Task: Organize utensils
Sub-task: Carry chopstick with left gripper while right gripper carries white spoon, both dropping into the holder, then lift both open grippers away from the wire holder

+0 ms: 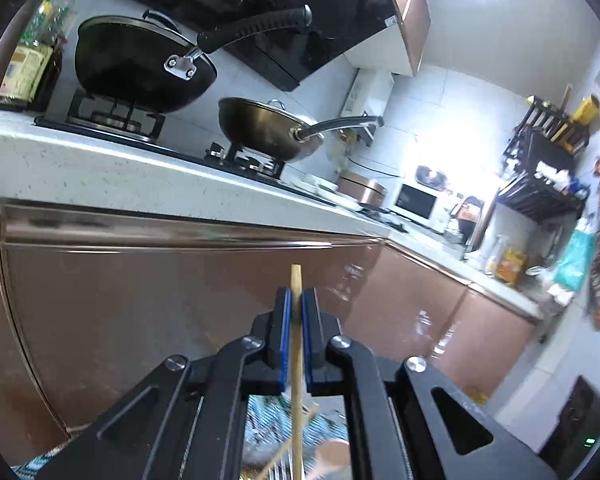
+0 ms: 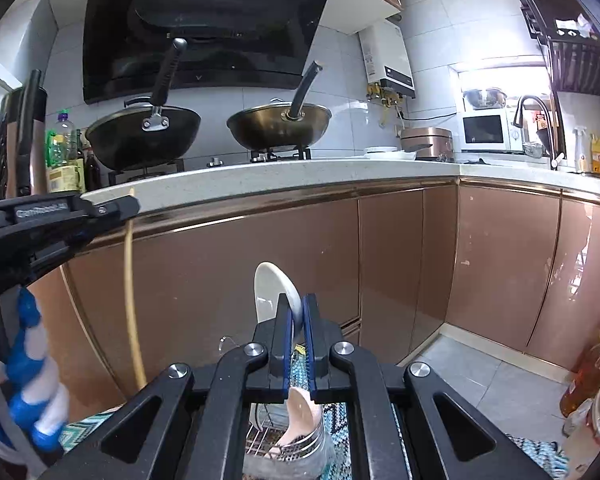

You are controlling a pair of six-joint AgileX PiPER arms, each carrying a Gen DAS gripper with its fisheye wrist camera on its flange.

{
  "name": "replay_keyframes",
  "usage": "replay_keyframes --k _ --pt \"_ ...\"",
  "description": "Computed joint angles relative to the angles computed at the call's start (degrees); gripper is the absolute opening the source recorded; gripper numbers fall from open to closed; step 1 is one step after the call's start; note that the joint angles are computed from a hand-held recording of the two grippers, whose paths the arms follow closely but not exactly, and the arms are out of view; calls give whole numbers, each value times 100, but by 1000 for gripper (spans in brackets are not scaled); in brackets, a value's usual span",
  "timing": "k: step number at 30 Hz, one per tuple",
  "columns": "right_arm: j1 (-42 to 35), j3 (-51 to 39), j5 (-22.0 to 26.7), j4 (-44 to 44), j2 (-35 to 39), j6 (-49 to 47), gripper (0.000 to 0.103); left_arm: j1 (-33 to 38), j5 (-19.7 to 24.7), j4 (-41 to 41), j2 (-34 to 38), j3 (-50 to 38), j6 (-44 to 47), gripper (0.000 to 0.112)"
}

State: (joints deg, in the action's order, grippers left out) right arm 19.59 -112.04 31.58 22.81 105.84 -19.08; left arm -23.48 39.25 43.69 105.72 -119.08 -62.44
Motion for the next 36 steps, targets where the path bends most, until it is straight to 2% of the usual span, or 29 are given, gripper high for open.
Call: replay_keyframes --k 4,6,10,15,16,18,21,26,36 --pt "60 433 -579 245 78 -285 6 -255 85 1744 317 400 -1385 5" --pt "63 649 -824 492 115 -516 6 -304 121 2350 440 623 -1926 5" --pt "59 1220 -1238 1008 82 -1028 6 -422 253 3158 514 1189 -2794 5" --pt "41 1643 -1357 1541 -13 -1602 10 -500 202 3703 231 2029 -3615 8" --pt "49 1693 -1377 1581 -40 -1667 11 -510 180 3682 155 2142 -3604 10" --pt "61 1854 -1437 1800 -171 -1866 22 -532 171 3650 -17 2361 -3642 23" --pt "98 2022 -1515 1841 -382 -1838 34 -549 131 3492 -363 2662 -3595 27" --pt "122 2101 -1325 873 -813 -782 35 -616 213 2883 -1045 2956 -2869 31" --pt "-36 2125 -227 -197 -1823 343 35 -1071 1269 1409 -2420 3291 -952 31"
